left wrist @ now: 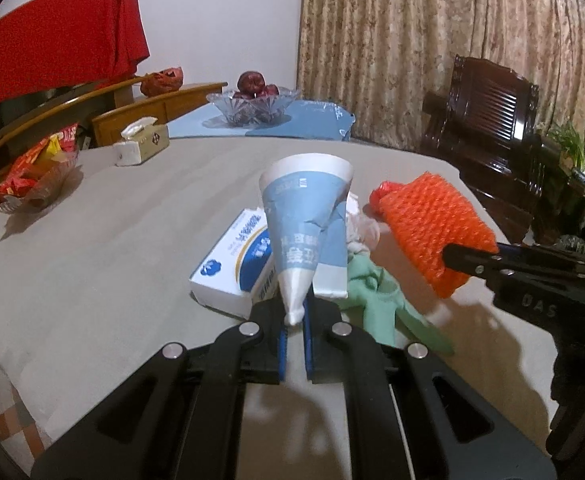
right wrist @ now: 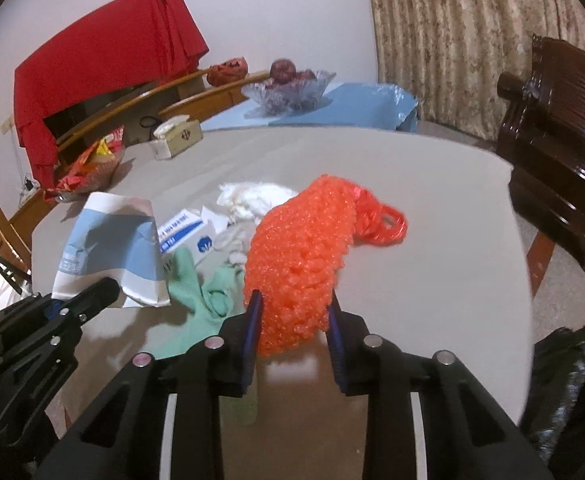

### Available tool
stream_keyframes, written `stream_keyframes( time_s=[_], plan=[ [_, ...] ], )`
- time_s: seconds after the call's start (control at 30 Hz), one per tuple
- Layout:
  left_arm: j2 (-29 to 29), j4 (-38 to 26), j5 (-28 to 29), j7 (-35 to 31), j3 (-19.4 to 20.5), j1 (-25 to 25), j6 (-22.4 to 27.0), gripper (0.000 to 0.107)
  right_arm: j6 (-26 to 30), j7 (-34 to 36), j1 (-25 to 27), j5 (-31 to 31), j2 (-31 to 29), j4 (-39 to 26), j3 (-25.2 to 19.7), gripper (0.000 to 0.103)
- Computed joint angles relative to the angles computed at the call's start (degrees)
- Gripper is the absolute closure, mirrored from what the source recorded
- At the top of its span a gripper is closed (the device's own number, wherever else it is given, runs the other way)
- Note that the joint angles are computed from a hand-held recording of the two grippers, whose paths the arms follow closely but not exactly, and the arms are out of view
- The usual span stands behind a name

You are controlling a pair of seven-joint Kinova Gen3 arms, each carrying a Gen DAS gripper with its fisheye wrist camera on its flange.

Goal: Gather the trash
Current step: 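Grasp the blue-white paper cone with the left gripper while the right grasps the orange foam net, then carry the paper cone and orange net over the bin and open both grippers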

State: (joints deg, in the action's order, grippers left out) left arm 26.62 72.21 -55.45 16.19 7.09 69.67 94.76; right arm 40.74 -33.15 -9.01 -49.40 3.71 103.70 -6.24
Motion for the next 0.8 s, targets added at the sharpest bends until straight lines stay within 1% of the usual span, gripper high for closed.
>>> stream_keyframes(
  time_s=[0.23,0.43,0.63,0.73,0.8],
  plan=[
    [0.78,-3.45,-2.67,-2.51,-0.59,1.75,2.86,0.102,1.05,3.17,0.84,-3.44,-3.50,0.53,1.98,0.073],
    [1.91,-7.26,-4.22,-5.60,-1.52,3.01,3.71,0.102,3.16,5.05,1.55,-5.24,-5.65,0.57,4.62,0.073],
    [3.98,-11.79,-4.48,-9.11,-2.86,4.15,1.98,0.102,5.43,7.17,2.85,-6.79,-8.02,1.56,7.68,0.073],
    [5.15,-14.10,-4.30,-11.08,-3.81,4.69,0.36,0.102,6.44,7.76,3.82,-7.12,-8.85,1.92,9.31,0.073],
    [6.20,-16.07,-4.42,-12.40,-3.77,4.74,-0.42,0.102,6.87,8.02,4.39,-7.18,-9.19,2.10,10.10,0.073]
  ],
)
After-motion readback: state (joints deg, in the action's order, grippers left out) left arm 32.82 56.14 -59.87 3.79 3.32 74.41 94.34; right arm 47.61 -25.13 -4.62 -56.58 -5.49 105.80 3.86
